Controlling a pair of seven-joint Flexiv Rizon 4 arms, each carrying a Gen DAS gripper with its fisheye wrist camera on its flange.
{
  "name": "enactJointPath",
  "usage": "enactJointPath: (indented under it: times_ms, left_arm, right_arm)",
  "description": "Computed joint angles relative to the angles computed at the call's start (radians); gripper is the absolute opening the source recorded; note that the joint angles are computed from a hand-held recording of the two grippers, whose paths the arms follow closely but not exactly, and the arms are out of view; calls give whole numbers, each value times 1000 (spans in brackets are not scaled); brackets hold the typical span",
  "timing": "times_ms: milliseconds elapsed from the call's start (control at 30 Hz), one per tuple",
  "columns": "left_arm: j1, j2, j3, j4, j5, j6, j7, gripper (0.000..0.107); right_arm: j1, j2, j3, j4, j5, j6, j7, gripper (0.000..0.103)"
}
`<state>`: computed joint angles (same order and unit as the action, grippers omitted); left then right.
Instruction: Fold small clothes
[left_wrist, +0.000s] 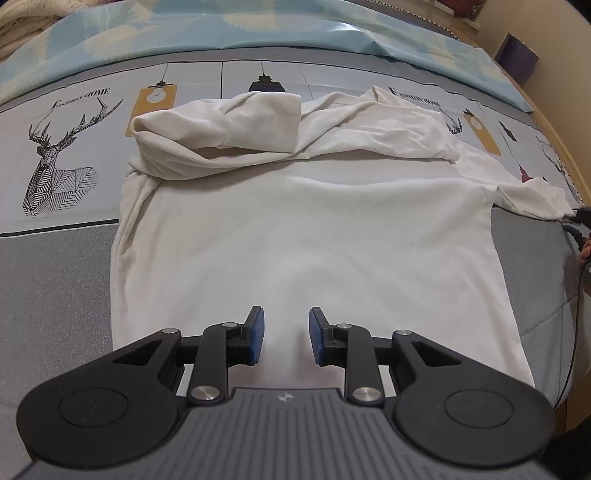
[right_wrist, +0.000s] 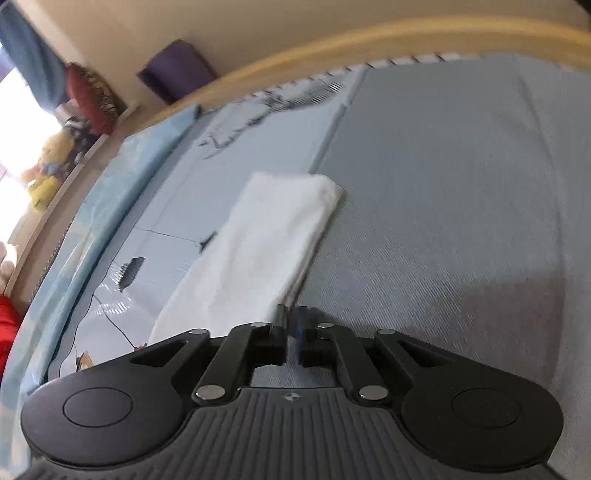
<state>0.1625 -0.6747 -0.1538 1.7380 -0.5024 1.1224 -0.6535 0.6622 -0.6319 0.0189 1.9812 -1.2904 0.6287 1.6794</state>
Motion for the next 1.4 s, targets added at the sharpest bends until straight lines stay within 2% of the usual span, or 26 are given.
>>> enactJointPath:
  times_ms: [33,100,167,200,233,267,333,367,433,467,500,567,633,700,800,867,933,1033,1100,1167,1233,1333,1400]
  left_arm:
    - [-1,0,2,0,3,0,-1,29]
    - [-4,1,7,0,9,-1,-3,29]
    - [-8,-2,12,-2,16,2,-9,29]
    - [-10,-3,15,-4,19,4,-14,29]
    - [-10,-5,16,-5,20,6,-18,29]
    - [-10,-6,17,-7,22,7,-22,29]
    - [-10,-8,19,-12,27,3,-28,29]
    - [-9,-8,19,-14,30,2,-29,29]
    - [-3,-9,15,-20,29,-2,-26,29]
    - [1,-9,13,-21,26,-6,-26,29]
    - [3,-7,12,-22,24,-10,-27,29]
    - [9,-3,11,-19,17,-11,-27,29]
    - [21,1,5,-17,5,-13,-19,29]
    - [30,7,5,-14,-8,-14,-17,29]
    - [47,16,6,-8,-29,-21,-16,29]
    - [59,24,14,-1,-37,-26,-12,29]
    - [77,33,19,10,-47,-29,1,29]
    - [103,42,39,21,-53,-51,15,29]
    - [124,43,57,24,-50,-74,27,32]
    - [137,40,84,24,-35,-97,30,34]
    - [155,32,110,18,-14,-138,34,37]
    - [168,10,156,1,35,-214,17,40]
    - [170,1,180,-4,85,-243,25,40]
  right_arm:
    - [5,3,-11,7,-34,1,36,32]
    - [-6,3,-19,20,-88,15,109,34]
    - [-14,-10,-20,2,-95,7,100,33]
    - [-20,-16,-19,-6,-98,8,82,29]
    - [-25,-19,-18,-15,-95,10,55,1]
    - [-30,-22,-17,-18,-95,15,37,2]
    - [15,-25,16,-46,70,-113,-12,2]
    - [18,-26,34,-60,156,-138,-37,2]
    - [26,-21,30,-60,199,-140,-36,1]
    - [20,-23,35,-78,232,-143,-106,2]
    - [21,-26,40,-101,275,-163,-171,5]
    - [46,-39,55,-178,418,-275,-270,30]
    - [74,-47,60,-246,519,-370,-316,37]
    - [103,-41,52,-268,511,-390,-338,36]
    - [137,-31,45,-284,425,-351,-405,36]
    - [148,-32,41,-300,349,-273,-465,36]
    - [151,-39,37,-308,263,-138,-509,36]
    - [143,-77,36,-342,172,132,-595,38]
    - [143,-130,49,-392,173,291,-662,41]
    - [154,-192,87,-458,241,361,-756,41]
    - [174,-245,136,-525,337,339,-873,41]
    - [203,-310,215,-633,498,198,-1058,42]
    - [242,-326,208,-679,541,117,-1109,42]
